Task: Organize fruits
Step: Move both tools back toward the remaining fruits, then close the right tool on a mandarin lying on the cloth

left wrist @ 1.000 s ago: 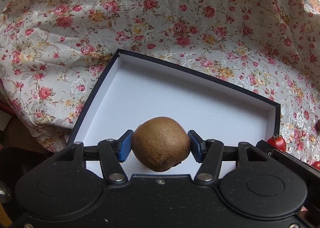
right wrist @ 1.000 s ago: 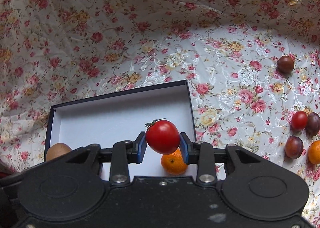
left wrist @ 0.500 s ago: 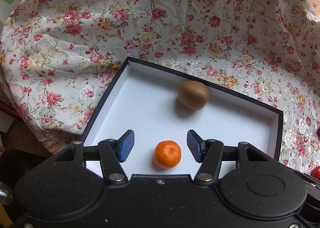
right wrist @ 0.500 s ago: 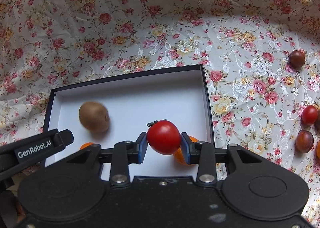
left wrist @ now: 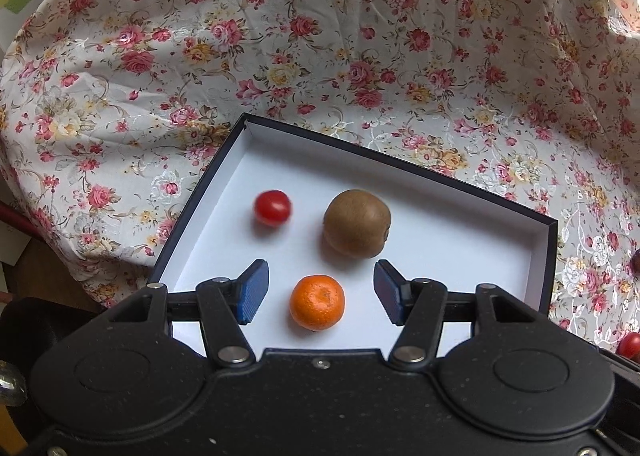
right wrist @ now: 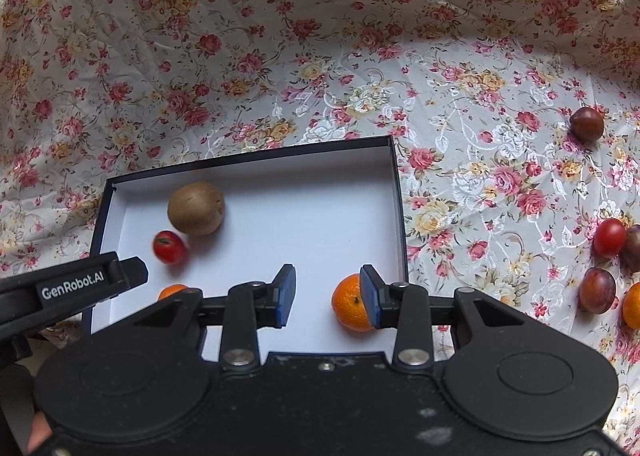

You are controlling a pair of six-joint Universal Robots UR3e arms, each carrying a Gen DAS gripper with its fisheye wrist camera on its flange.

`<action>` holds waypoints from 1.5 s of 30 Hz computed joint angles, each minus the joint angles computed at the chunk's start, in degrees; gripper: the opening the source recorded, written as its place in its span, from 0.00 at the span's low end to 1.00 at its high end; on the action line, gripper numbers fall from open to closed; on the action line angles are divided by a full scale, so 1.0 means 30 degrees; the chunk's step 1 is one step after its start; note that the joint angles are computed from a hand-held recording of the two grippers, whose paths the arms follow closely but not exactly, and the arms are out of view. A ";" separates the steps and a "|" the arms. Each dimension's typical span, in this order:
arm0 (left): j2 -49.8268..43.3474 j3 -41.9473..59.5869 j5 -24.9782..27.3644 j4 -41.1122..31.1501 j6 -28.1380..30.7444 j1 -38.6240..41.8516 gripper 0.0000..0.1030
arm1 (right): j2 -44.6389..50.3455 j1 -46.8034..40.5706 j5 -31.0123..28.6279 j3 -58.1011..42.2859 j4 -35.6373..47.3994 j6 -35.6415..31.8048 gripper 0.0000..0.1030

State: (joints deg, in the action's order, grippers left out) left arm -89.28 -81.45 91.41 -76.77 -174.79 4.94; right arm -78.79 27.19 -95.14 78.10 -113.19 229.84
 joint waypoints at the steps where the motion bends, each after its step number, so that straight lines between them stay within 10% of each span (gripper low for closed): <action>1: -0.0080 0.0113 0.0050 -0.0062 -0.0087 -0.0196 0.60 | -0.0118 -0.0106 0.0067 0.0080 0.0100 0.0026 0.38; 26: -0.2805 0.3190 0.1195 -0.1256 -0.2034 -0.6681 0.60 | -0.6697 -0.4425 0.0772 0.5337 0.3494 -0.0397 0.38; 45: -0.7266 0.8161 0.1848 -0.2479 -0.3274 -1.1391 0.60 | -1.3894 -1.4053 0.2312 0.9009 0.8363 -0.5344 0.38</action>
